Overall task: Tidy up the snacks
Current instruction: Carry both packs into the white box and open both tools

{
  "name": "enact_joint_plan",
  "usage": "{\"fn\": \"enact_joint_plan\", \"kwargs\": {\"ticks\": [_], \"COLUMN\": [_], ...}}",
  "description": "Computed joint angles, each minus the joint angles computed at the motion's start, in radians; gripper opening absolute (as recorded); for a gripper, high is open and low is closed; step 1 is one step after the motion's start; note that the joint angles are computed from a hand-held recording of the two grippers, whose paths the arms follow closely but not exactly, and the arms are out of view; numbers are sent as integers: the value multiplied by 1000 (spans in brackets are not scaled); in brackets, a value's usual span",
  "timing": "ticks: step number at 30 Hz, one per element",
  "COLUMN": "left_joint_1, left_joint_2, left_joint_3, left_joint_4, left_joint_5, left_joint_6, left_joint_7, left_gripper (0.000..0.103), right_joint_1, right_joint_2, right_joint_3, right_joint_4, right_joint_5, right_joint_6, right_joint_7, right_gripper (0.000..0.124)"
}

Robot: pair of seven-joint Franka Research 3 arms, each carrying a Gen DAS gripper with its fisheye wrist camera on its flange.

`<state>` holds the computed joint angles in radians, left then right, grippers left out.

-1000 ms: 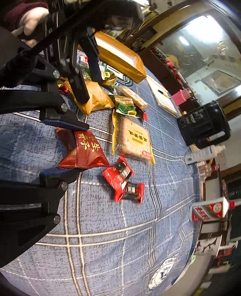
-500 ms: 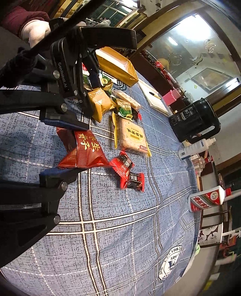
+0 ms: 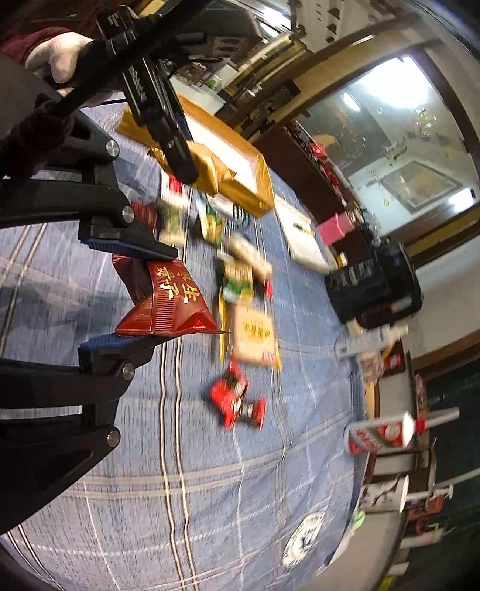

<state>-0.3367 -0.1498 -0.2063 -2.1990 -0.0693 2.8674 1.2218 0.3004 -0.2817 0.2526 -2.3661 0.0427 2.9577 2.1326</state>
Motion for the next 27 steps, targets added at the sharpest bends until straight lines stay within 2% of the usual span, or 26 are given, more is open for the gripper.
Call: {"fn": "enact_joint_plan", "kwargs": {"ticks": [7, 11, 13, 17, 22, 27], "left_joint_1": [41, 66, 90, 174, 180, 193], "left_joint_2": [-165, -208, -215, -195, -148, -130], "left_joint_3": [92, 149, 169, 173, 222, 229], "left_joint_4": [-179, -236, -251, -249, -228, -229], "left_joint_5": [-13, -14, -4, 54, 24, -17], "left_joint_6": [61, 76, 82, 80, 62, 58], "left_joint_7": [-33, -24, -19, -39, 29, 96], "left_gripper": [66, 66, 66, 66, 66, 66], "right_joint_1": [59, 126, 165, 242, 336, 405], "right_joint_2": [142, 280, 337, 473, 684, 815], "right_joint_3": [37, 35, 25, 7, -32, -84], "right_joint_4": [198, 388, 468, 658, 938, 1099], "right_joint_5": [-74, -158, -171, -167, -152, -105], "right_joint_6": [-55, -131, -165, -234, -354, -460], "right_joint_7": [14, 23, 9, -49, -116, -144], "right_gripper": [35, 35, 35, 35, 35, 35]}}
